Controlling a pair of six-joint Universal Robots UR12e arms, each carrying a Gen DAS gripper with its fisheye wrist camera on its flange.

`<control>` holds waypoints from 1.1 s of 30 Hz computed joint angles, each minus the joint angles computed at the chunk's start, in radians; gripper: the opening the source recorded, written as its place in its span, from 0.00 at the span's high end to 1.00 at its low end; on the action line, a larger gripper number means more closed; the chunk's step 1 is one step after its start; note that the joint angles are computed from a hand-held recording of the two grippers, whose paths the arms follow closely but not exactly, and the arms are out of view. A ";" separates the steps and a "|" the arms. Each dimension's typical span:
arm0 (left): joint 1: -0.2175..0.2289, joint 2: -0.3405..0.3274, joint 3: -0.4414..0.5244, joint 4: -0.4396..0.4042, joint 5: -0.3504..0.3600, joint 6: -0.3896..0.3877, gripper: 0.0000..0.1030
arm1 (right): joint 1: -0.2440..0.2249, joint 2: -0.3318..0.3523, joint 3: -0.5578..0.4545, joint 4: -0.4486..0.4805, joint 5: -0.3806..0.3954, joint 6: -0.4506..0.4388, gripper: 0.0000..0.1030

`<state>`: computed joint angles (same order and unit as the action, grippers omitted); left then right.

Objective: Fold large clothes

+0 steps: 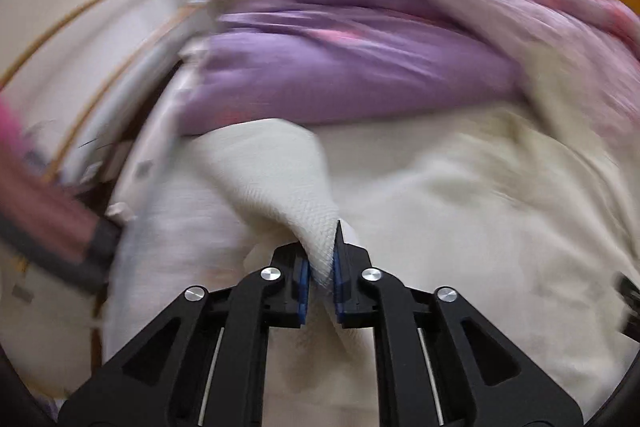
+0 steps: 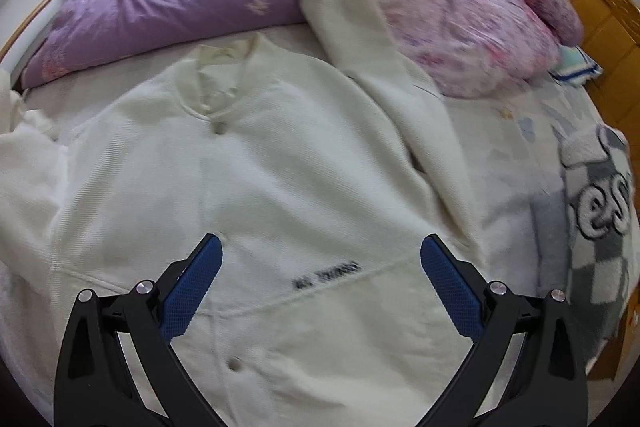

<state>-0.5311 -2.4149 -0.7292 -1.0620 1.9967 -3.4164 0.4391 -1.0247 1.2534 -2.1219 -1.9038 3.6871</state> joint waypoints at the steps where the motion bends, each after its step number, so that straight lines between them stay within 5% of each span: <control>1: -0.007 -0.015 0.018 0.002 -0.055 0.015 0.58 | -0.003 -0.008 0.010 0.008 0.001 0.010 0.07; 3: -0.013 -0.043 0.051 -0.024 -0.163 0.008 0.20 | -0.008 -0.022 0.026 0.020 0.001 0.028 0.07; 7: 0.010 0.005 -0.061 0.054 -0.258 -0.141 0.20 | -0.010 -0.038 0.046 0.017 -0.015 0.025 0.07; 10: 0.037 0.054 -0.170 0.153 -0.226 -0.313 0.16 | -0.011 -0.044 0.060 0.003 -0.017 0.031 0.07; 12: 0.070 0.072 -0.213 0.142 -0.238 -0.415 0.16 | -0.012 -0.044 0.068 -0.003 -0.008 0.038 0.07; 15: 0.112 0.058 -0.229 0.132 -0.316 -0.462 0.17 | -0.011 -0.043 0.078 -0.017 0.014 0.042 0.07; 19: 0.161 0.025 -0.253 0.265 -0.531 -0.589 0.17 | -0.005 -0.042 0.087 -0.031 0.007 0.024 0.07; 23: 0.148 -0.064 -0.109 0.167 -0.505 -0.550 0.19 | -0.014 -0.052 0.110 -0.036 -0.013 0.034 0.07; 24: 0.142 -0.083 -0.075 0.151 -0.495 -0.538 0.21 | -0.018 -0.058 0.120 -0.037 -0.017 0.041 0.07; 26: 0.131 -0.112 -0.015 0.117 -0.446 -0.494 0.47 | -0.027 -0.069 0.139 -0.040 -0.022 0.048 0.07; 27: 0.120 -0.131 0.033 0.065 -0.394 -0.461 0.86 | -0.033 -0.076 0.151 -0.043 -0.028 0.050 0.07; 28: 0.110 -0.145 0.073 0.013 -0.334 -0.428 0.94 | -0.037 -0.083 0.162 -0.045 -0.031 0.051 0.07; 30: 0.092 -0.137 0.093 0.035 -0.252 -0.390 0.95 | -0.048 -0.098 0.186 -0.047 -0.036 0.056 0.07; 33: 0.046 -0.150 0.157 0.114 -0.171 -0.230 0.95 | -0.068 -0.125 0.226 -0.052 -0.050 0.080 0.07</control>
<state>-0.4854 -2.5648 -0.5719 -0.9477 1.8260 -3.6466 0.3712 -1.1497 1.4791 -2.1739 -1.9542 3.7673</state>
